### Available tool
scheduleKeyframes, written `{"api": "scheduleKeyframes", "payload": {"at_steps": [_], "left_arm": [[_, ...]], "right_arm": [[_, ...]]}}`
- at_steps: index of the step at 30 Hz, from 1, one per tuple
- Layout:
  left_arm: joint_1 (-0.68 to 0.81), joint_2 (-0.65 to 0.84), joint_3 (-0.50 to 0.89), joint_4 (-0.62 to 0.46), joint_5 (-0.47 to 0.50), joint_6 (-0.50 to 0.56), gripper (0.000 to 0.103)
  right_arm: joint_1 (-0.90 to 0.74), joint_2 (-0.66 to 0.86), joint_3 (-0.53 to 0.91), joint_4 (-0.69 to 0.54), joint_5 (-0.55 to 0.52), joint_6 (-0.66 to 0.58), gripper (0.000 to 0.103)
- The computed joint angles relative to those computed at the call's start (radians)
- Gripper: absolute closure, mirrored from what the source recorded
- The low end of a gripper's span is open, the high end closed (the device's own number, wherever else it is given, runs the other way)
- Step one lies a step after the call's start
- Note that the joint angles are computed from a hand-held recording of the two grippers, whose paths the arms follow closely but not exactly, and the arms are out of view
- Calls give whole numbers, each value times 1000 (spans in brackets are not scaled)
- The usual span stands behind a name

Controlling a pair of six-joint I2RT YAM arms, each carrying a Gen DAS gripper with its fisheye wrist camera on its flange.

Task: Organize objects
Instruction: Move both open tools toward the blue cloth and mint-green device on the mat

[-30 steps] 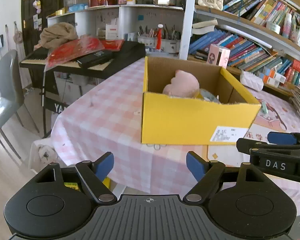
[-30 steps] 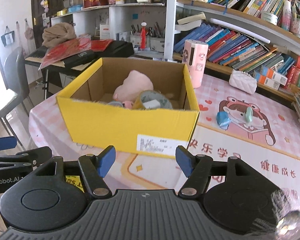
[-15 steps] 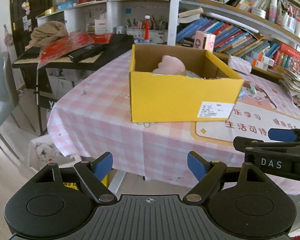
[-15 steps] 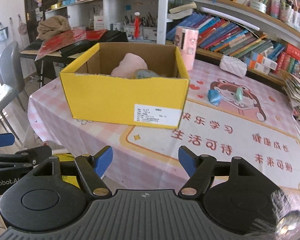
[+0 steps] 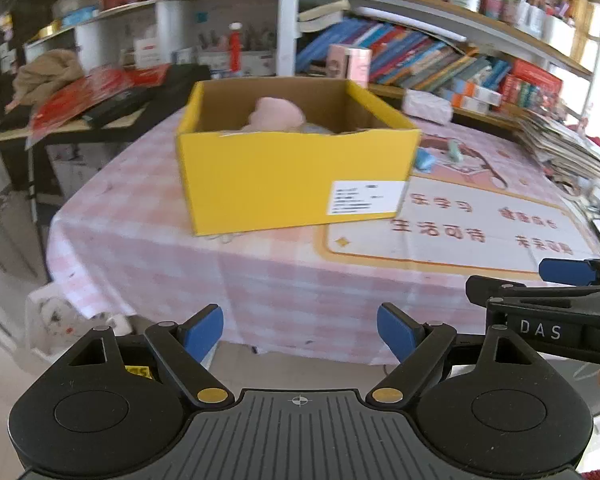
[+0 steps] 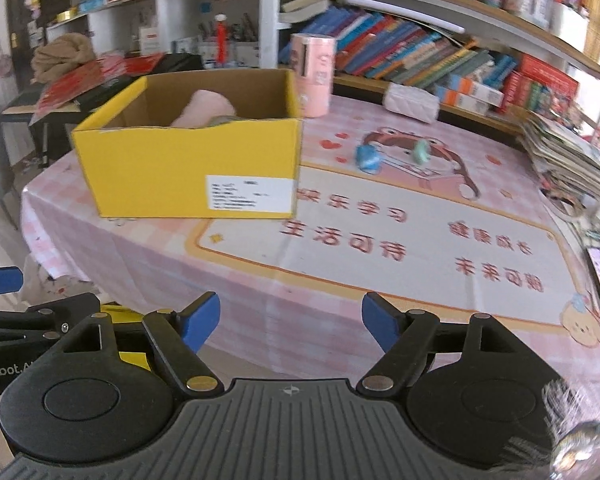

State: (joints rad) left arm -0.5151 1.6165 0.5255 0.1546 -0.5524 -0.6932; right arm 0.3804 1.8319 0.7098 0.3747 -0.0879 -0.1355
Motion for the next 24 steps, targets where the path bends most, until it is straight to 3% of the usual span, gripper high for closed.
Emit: {"api": "scheduleKeyframes", "payload": {"at_steps": [13, 24], "left_arm": [[-18, 141, 148, 65, 85, 130, 17], [6, 282, 329, 56, 135, 199, 17]], "right_arm": [[-131, -11, -10, 2, 32, 17, 25], [-210, 71, 107, -38, 20, 7, 25]]}}
